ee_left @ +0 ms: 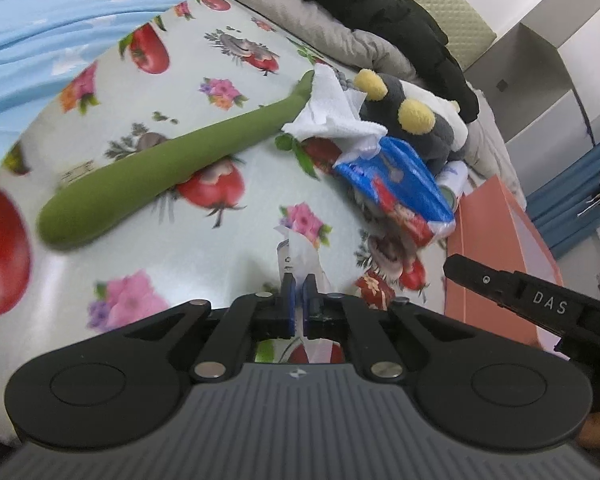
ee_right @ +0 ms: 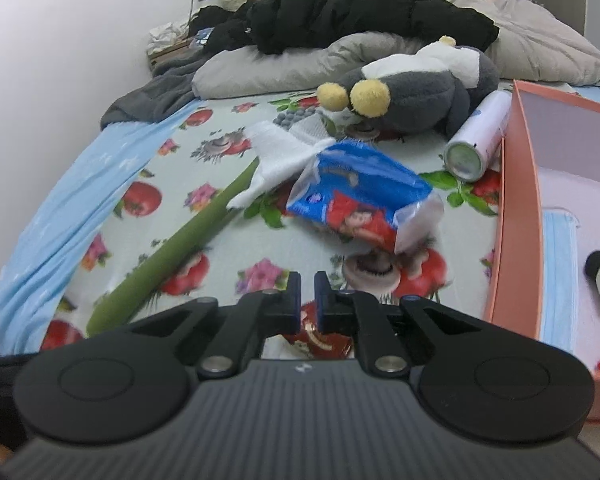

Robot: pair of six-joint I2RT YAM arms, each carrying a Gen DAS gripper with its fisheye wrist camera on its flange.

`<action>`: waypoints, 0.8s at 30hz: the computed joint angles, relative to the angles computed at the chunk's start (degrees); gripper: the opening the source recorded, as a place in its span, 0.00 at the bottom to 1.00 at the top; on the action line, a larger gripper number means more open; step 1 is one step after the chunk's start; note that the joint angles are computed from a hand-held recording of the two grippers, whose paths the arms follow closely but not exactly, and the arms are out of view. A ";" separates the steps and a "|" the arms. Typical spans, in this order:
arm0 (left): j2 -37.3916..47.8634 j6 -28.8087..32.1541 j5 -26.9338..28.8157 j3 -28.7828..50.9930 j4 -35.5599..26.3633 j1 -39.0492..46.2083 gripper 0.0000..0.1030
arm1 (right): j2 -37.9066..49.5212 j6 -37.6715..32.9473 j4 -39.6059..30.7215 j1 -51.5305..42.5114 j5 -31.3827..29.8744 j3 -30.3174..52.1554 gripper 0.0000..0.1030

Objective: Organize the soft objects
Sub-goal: 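Grasp the red candy wrapper with the right tool while the left tool grasps the clear plastic bag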

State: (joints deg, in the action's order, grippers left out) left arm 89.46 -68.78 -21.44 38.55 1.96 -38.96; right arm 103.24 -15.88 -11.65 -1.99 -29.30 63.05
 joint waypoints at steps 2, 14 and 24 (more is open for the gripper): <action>-1.87 -0.85 -0.58 -0.87 -2.14 -1.40 0.04 | -1.16 -0.63 -0.93 -1.08 -1.14 -1.58 0.09; -8.59 -0.81 -2.41 -2.25 -14.04 -5.06 0.56 | -0.77 -2.27 2.50 -4.17 -3.73 -7.70 0.19; -7.32 5.50 -4.13 2.80 -20.16 -6.21 0.59 | 7.79 -4.41 7.35 -0.63 -2.18 -2.80 0.60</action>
State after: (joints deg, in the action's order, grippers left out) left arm 82.13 -63.28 -25.57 41.34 -18.20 -45.17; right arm 111.03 -20.29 -4.30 -2.62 -31.49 60.25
